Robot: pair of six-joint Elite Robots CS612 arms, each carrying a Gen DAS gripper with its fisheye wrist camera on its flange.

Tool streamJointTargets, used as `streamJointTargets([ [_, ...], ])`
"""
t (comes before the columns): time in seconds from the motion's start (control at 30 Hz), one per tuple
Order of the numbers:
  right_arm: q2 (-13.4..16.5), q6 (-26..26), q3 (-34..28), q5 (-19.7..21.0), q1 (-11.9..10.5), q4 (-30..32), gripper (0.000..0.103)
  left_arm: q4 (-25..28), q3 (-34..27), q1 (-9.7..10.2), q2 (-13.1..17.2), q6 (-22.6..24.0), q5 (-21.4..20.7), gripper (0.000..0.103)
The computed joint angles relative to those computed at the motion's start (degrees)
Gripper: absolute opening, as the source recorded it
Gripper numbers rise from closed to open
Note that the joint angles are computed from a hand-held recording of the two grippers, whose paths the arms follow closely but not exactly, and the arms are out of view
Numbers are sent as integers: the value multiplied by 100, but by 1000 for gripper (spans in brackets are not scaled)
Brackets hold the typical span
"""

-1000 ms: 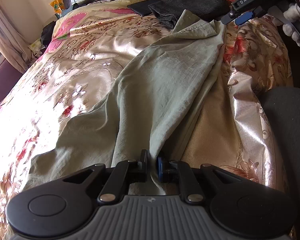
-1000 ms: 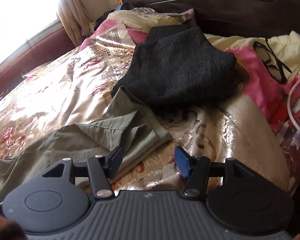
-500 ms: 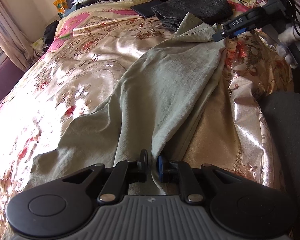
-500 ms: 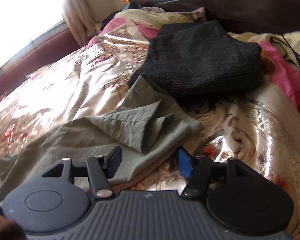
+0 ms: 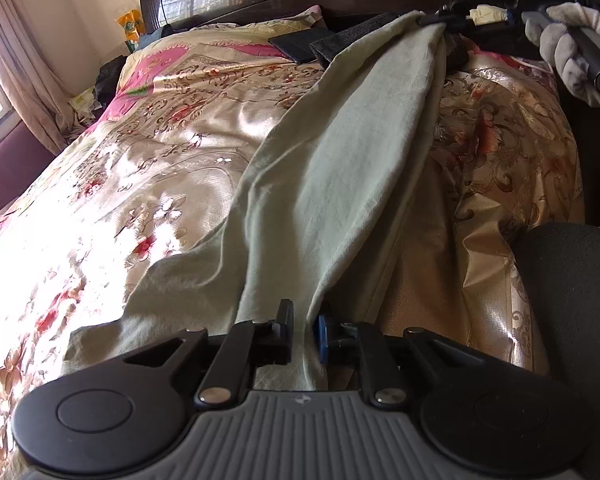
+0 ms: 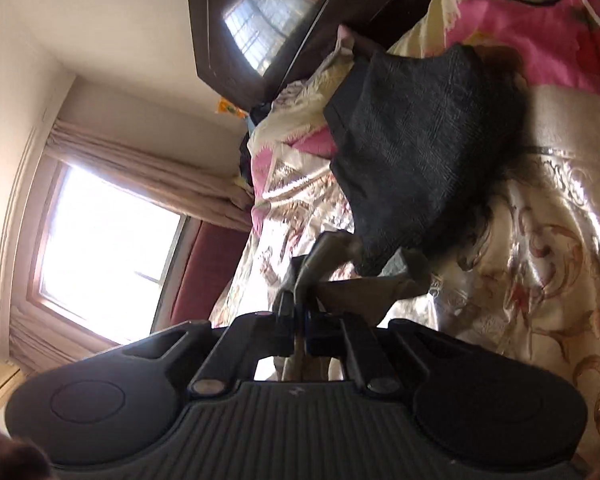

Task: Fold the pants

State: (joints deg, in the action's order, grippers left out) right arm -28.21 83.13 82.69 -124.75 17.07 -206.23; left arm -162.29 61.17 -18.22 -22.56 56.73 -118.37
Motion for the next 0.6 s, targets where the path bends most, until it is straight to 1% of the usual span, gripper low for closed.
streamJointTargets([
  [0.03, -78, 388, 83, 233, -53, 528, 5, -28, 32, -3, -7, 5, 34, 38],
  [0.07, -141, 721, 174, 527, -109, 998, 5, -32, 56, -3, -11, 44, 73, 38],
  [0.1, -142, 943, 183, 650, -118, 1227, 5, -26, 101, 0, -28, 108, 114, 38],
  [0.13, -116, 1007, 177, 604, -92, 1216, 5, -25, 147, 5, -48, 169, 142, 38],
  [0.17, -91, 991, 158, 447, -47, 1165, 5, -31, 198, 17, -70, 227, 142, 38],
  [0.2, -79, 988, 136, 335, -20, 1168, 7, 2, 222, 28, -87, 269, 124, 38],
  [0.23, -57, 962, 103, 299, -11, 1162, 10, 50, 232, 35, -97, 303, 106, 39],
  [0.3, -84, 783, 88, 528, -65, 1362, 12, 59, 227, 30, -95, 328, 106, 39],
  [0.33, -83, 689, 60, 596, -80, 1435, 17, 45, 211, 23, -87, 317, 110, 39],
  [0.37, -62, 548, 5, 639, -87, 1511, 20, 29, 191, 10, -78, 261, 107, 39],
  [0.4, -46, 345, -78, 664, -90, 1648, 26, 33, 171, 4, -71, 213, 95, 39],
  [0.47, -34, 3, -190, 633, -77, 1848, 32, 58, 132, -9, -59, 145, 54, 39],
  [0.53, 5, -357, -244, 617, -53, 1734, 44, 63, 136, -20, -60, 174, 41, 39],
  [0.6, 23, -545, -296, 493, -18, 1803, 45, 122, 127, -34, -56, 249, 33, 39],
])
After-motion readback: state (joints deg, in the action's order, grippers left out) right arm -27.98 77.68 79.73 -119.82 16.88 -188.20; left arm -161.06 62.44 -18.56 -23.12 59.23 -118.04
